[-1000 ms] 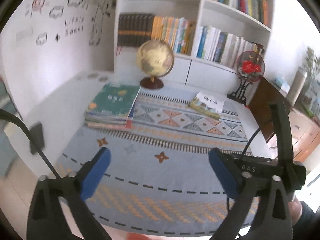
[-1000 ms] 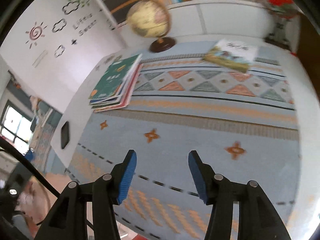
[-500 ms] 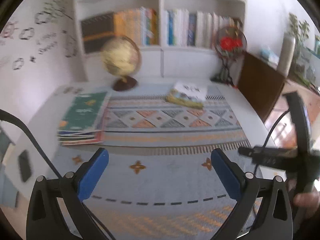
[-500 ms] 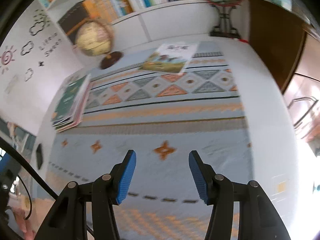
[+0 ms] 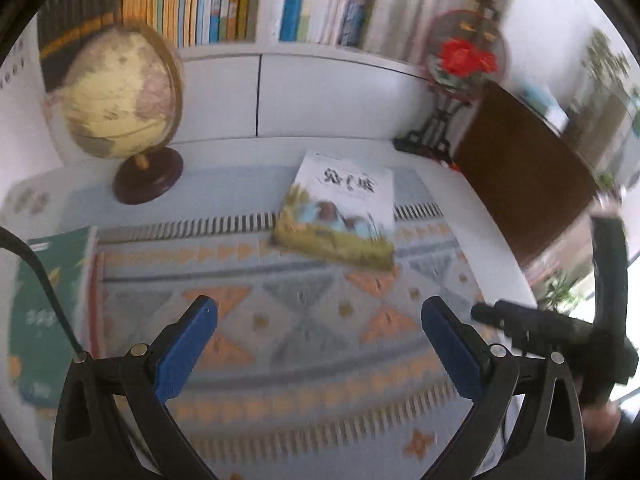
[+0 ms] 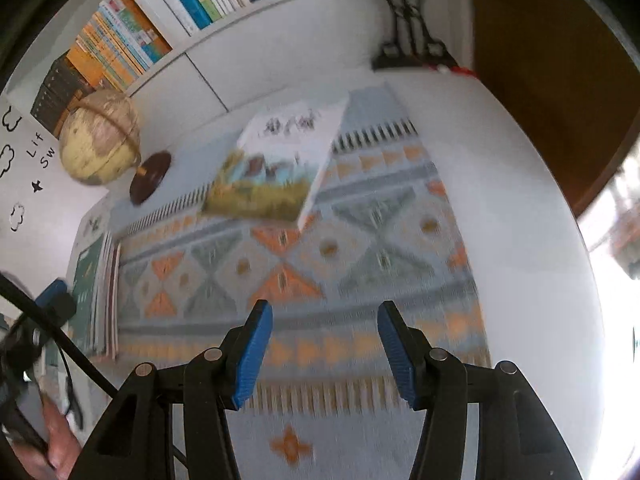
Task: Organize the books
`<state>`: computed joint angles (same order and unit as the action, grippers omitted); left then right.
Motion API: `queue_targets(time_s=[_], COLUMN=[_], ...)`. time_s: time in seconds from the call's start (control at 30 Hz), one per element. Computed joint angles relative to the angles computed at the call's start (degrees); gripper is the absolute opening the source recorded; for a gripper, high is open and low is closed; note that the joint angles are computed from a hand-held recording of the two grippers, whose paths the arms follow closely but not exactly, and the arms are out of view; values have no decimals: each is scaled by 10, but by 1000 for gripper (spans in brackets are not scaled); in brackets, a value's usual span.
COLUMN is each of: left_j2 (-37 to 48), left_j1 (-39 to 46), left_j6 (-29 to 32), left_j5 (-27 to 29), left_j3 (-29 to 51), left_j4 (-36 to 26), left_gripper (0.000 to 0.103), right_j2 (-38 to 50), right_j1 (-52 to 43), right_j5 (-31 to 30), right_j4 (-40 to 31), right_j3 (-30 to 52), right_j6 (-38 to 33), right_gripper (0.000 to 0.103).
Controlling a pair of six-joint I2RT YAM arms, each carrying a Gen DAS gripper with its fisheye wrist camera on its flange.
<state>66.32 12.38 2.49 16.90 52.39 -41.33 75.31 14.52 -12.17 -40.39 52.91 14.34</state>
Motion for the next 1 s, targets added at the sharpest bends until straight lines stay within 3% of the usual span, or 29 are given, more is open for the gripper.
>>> queue_targets(time_s=[0.07,0.13,0.27,0.43,0.63,0.73,0.83,0.9,1.0], left_j2=[74,154,276,396,440,449,452,456,443], left_j1=[16,22,14,11,7,1,1,5,6], left_j6=[-7,-18,-31,-17,-15,-11,-6,8,14], left_j5=[20,36,41,58,73,64,64,98,104], left_j3=[20,46,76,135,154,164,168,171,153], left_j4=[36,67,131,146,169,171,174,166,169], left_gripper=[100,95,94,91,91,92,92,92,91], right_j2=[44,92,189,282,339,364,370,378,379], right_j1=[19,41,52,42,44,50,57,61,64], right_j5=[-1,24,42,53,60,69,85,77,61], right_j4=[55,71,102,121,148,149,170,167,158], right_j3=[19,48,100,150,178,196,197,207,212], right_j6=[4,8,23,32,27,23,31,28,21], right_gripper=[53,53,53,53,47,38,37,37,38])
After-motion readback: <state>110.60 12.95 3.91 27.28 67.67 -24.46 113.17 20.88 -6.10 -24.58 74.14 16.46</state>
